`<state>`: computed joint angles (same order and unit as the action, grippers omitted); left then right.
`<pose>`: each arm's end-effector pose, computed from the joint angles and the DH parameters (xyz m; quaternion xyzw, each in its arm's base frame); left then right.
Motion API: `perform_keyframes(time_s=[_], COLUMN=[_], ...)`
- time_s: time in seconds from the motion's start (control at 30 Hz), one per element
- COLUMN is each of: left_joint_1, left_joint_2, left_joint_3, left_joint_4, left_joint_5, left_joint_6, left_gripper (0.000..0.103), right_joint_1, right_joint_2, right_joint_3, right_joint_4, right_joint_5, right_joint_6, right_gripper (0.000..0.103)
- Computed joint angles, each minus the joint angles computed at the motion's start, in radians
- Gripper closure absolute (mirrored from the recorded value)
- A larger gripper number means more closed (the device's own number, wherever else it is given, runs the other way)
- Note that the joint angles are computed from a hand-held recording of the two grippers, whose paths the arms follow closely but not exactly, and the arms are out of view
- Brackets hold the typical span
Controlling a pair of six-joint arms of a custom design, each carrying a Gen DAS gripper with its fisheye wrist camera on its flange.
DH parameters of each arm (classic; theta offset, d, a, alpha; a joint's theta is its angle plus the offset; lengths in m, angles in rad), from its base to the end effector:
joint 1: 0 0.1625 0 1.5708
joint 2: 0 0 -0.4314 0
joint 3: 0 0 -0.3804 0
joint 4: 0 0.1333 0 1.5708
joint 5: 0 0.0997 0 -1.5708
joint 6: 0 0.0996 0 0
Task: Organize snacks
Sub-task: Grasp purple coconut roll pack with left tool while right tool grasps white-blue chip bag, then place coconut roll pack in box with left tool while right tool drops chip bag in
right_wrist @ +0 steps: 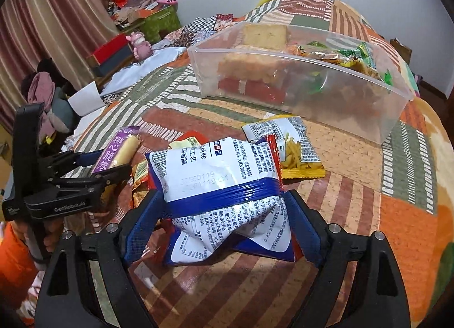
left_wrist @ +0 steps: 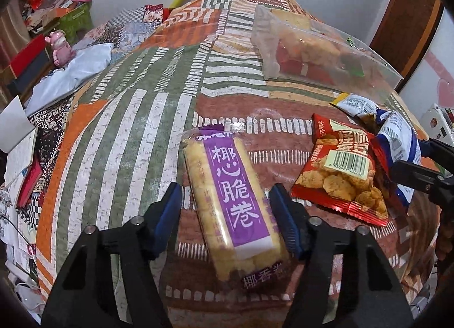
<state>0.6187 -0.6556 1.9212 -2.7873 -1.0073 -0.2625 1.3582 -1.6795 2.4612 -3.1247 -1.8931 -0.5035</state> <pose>-0.3413 -0.4719 -0.0263 0.3310 0.9015 -0.1392 0.2417 0.0234 -0.3739 0.3253 0.0727 -0.9135 0.2960 0.2695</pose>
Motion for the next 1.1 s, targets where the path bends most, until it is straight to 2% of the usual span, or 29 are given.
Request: perform_keyframes(time_s=[0.1, 0.3, 0.6, 1.1], left_joint_1=[-0.004, 0.0, -0.026, -0.058], left_joint_2=[0.007, -0.003, -0.036, -0.02], left_joint_3=[-0.003, 0.001, 0.023, -0.044], left_joint_4=[-0.012, -0.018, -0.072, -0.144], left_joint_5=[0.015, 0.001, 0.007, -0.051], left_joint_6=[0.006, 0.009, 0.029, 0.069], left_gripper=[0.053, 0.057, 0.059, 0.059], right_joint_1=[-0.008, -0.014, -0.005, -0.008], right_joint_2=[-0.009, -0.027, -0.052, -0.122], right_joint_3=[0.003, 0.022, 0.036, 0.023], right_joint_4=[0.005, -0.014, -0.051, -0.105], right_joint_5=[0.016, 0.022, -0.009, 0.03], right_joint_6=[-0.004, -0.016, -0.02, -0.004], right_gripper=[0.024, 0.034, 0.045, 0.054])
